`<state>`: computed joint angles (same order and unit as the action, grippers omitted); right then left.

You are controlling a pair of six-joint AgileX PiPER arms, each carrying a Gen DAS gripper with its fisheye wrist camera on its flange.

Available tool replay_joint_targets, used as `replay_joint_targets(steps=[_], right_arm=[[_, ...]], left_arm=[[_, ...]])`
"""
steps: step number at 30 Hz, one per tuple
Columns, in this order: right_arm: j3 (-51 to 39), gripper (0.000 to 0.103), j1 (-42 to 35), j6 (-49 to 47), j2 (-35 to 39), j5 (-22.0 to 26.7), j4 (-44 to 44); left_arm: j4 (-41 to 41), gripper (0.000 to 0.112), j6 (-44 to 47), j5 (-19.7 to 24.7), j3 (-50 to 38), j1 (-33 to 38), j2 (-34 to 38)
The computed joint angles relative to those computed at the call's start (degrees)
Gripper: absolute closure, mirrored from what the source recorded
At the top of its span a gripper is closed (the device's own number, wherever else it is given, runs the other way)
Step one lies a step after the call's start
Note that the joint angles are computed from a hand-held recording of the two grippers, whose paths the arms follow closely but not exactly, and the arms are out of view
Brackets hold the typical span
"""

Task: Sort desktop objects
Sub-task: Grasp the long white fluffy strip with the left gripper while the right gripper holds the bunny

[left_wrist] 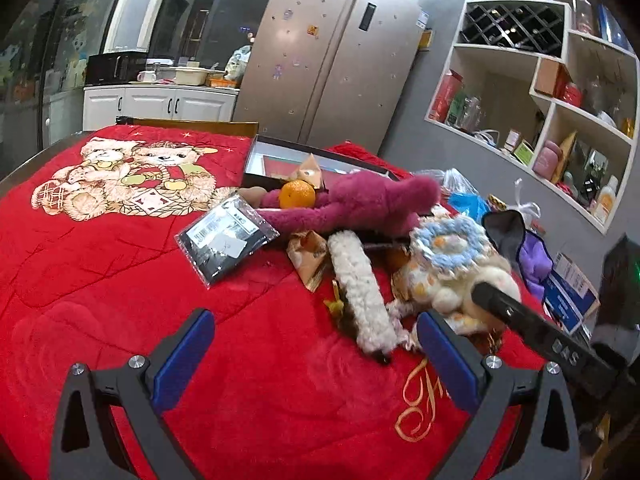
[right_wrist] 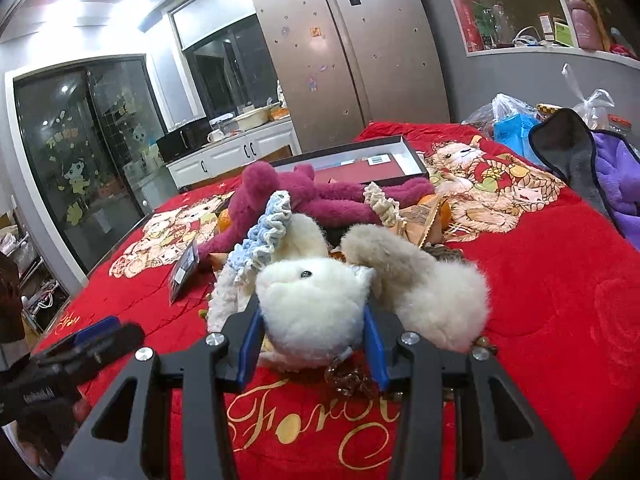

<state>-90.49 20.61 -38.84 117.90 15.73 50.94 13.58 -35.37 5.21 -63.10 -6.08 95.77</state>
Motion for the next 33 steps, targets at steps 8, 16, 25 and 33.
replay_joint_targets(steps=[8, 16, 25, 33], right_arm=[[2.4, 0.058, -1.2, -11.3, -1.4, 1.0, 11.6], [2.0, 0.057, -1.6, -11.3, -0.9, 2.1, 11.7], [0.5, 0.057, -1.2, -8.6, 0.2, 2.9, 7.7], [2.9, 0.057, -0.3, -16.3, -1.3, -0.8, 13.7]], left_arm=[[-4.8, 0.009, 10.6, 9.5, -12.7, -1.4, 8.1], [-7.3, 0.009, 19.8, 22.2, -27.8, -3.8, 18.6], [-15.3, 0.064, 28.0, 27.4, -32.9, -2.5, 22.0], [-3.5, 0.068, 23.2, 17.2, -21.2, -4.0, 14.2]])
